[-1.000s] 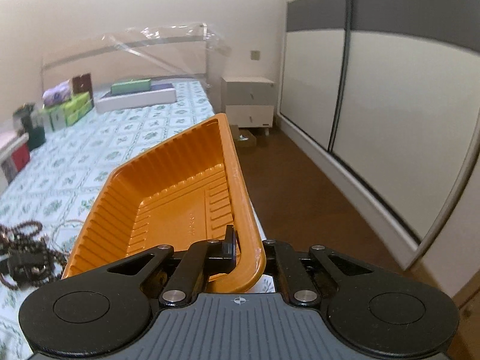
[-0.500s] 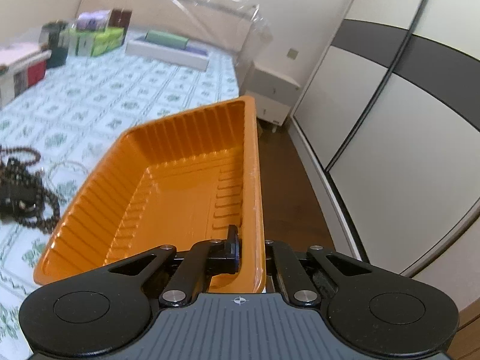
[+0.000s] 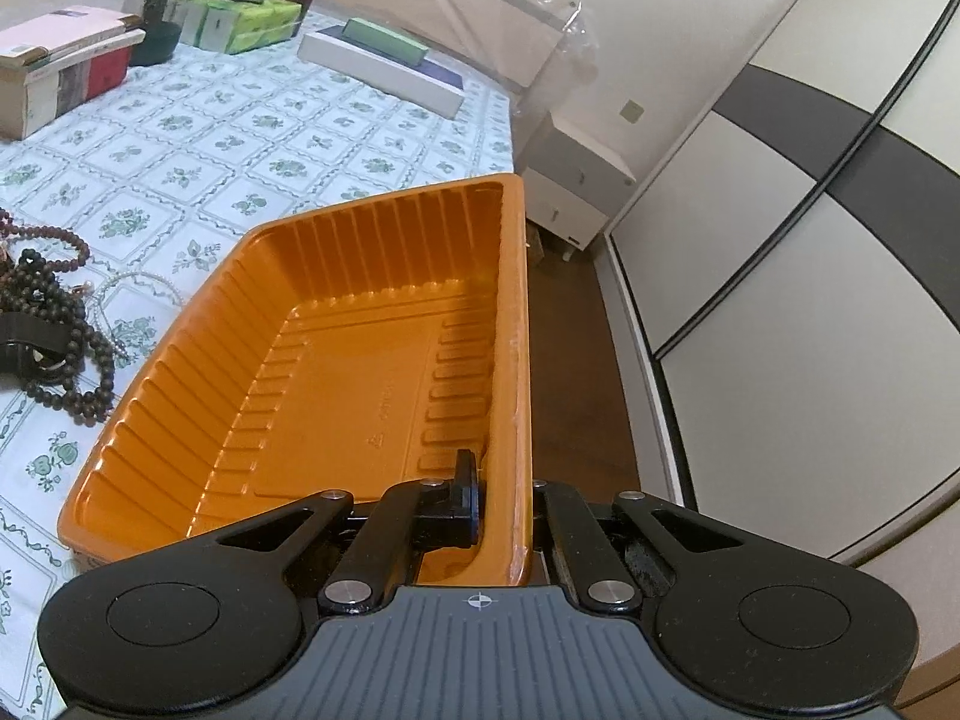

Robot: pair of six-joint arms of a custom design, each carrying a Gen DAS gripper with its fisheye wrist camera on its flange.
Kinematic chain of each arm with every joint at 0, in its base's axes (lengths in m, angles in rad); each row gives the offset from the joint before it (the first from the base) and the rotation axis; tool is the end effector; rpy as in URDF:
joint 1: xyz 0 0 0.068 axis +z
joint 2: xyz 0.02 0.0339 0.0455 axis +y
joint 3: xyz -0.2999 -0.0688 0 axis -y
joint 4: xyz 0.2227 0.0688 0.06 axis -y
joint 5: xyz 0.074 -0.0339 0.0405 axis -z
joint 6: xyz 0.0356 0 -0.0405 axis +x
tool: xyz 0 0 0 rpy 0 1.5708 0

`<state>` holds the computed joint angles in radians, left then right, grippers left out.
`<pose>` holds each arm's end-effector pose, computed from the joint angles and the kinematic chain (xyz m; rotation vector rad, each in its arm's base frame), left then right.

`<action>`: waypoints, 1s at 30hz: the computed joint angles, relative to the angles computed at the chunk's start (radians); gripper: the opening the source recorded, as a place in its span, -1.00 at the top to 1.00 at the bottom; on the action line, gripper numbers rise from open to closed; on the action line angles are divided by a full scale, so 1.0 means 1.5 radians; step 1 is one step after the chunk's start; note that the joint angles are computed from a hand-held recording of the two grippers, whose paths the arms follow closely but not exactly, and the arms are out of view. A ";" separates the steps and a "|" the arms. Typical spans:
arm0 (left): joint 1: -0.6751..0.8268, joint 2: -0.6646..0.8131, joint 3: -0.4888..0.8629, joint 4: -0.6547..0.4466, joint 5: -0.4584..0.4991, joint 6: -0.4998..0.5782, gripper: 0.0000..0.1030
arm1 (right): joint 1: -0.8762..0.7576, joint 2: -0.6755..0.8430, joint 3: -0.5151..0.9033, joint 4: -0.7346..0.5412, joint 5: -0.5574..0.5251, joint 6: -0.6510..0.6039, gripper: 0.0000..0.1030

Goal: Organize jewelry
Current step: 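Close the left gripper on a dark bead bracelet while the right gripper holds the tray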

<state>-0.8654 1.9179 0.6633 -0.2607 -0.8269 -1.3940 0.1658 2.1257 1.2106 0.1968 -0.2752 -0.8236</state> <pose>0.1844 -0.1762 0.1046 -0.6399 2.2552 0.3802 0.4352 0.0826 0.1572 -1.1940 1.9152 -0.0352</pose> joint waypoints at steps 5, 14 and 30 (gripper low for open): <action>0.041 0.021 -0.018 0.082 0.006 0.123 0.07 | 0.003 0.003 -0.001 0.004 0.006 0.004 0.95; 0.062 0.049 0.007 0.060 0.010 0.211 0.86 | 0.000 0.006 0.002 0.005 0.002 0.013 0.95; 0.087 -0.203 0.003 -0.061 0.001 0.261 0.88 | -0.011 -0.003 -0.012 0.014 -0.021 0.010 0.95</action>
